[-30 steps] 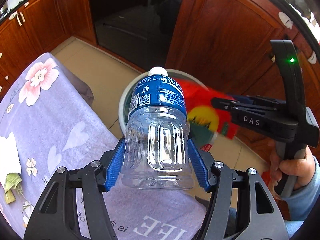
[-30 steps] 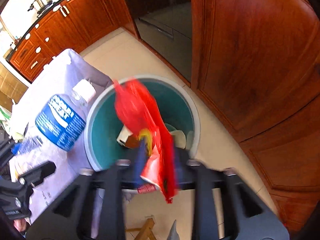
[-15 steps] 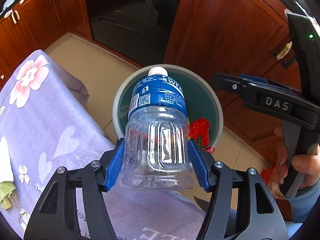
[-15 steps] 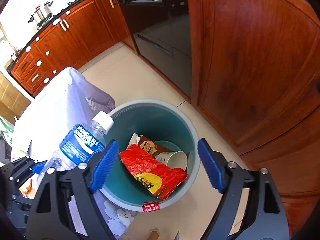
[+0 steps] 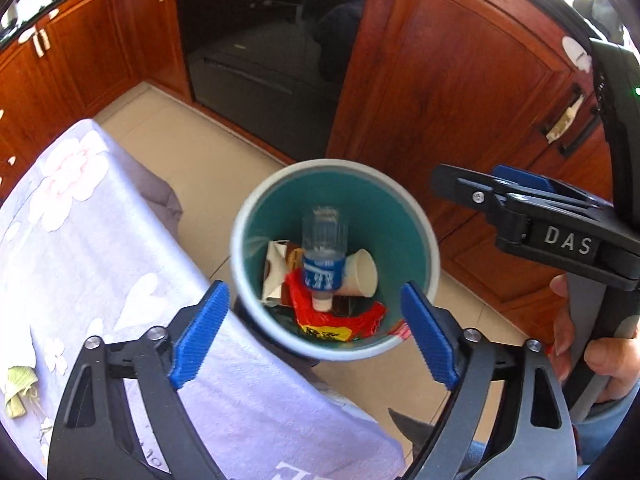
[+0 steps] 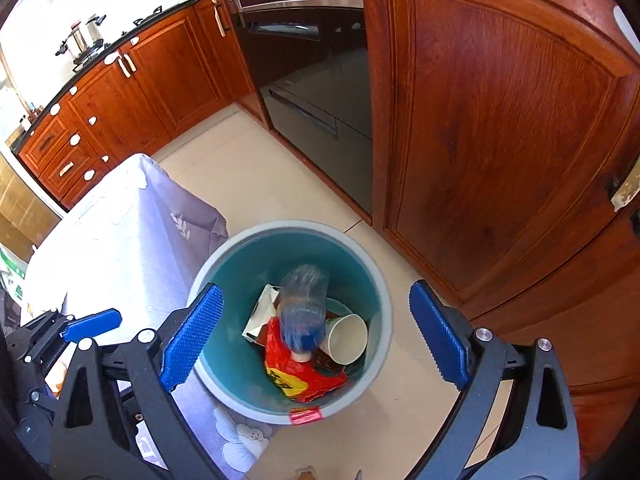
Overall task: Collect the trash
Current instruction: 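Carry bag and bottle over the bin and open both tools to drop them, then move both tools back over the table toward the tissue and corn husks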
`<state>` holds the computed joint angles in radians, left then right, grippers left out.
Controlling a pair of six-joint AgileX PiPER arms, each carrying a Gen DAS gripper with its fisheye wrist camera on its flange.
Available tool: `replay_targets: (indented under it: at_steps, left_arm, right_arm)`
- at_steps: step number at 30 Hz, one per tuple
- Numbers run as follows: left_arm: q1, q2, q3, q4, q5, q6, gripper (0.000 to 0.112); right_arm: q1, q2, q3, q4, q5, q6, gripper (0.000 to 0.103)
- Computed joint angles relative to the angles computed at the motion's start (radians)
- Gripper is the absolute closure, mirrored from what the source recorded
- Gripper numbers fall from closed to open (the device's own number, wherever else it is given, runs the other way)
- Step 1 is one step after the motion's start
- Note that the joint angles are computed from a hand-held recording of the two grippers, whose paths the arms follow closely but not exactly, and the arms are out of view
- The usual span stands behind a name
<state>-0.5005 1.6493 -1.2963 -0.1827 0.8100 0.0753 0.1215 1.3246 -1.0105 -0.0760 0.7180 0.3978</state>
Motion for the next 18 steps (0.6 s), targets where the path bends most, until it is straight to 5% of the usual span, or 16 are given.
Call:
replay_targets:
  at_steps: [18]
  left_arm:
    - [0.103,-0.143,0.109,-0.012,-0.009,0.033,0.016]
  right_arm:
    - [0.179,-0.016,-0.040,-0.132,0.074,0.187,0.009]
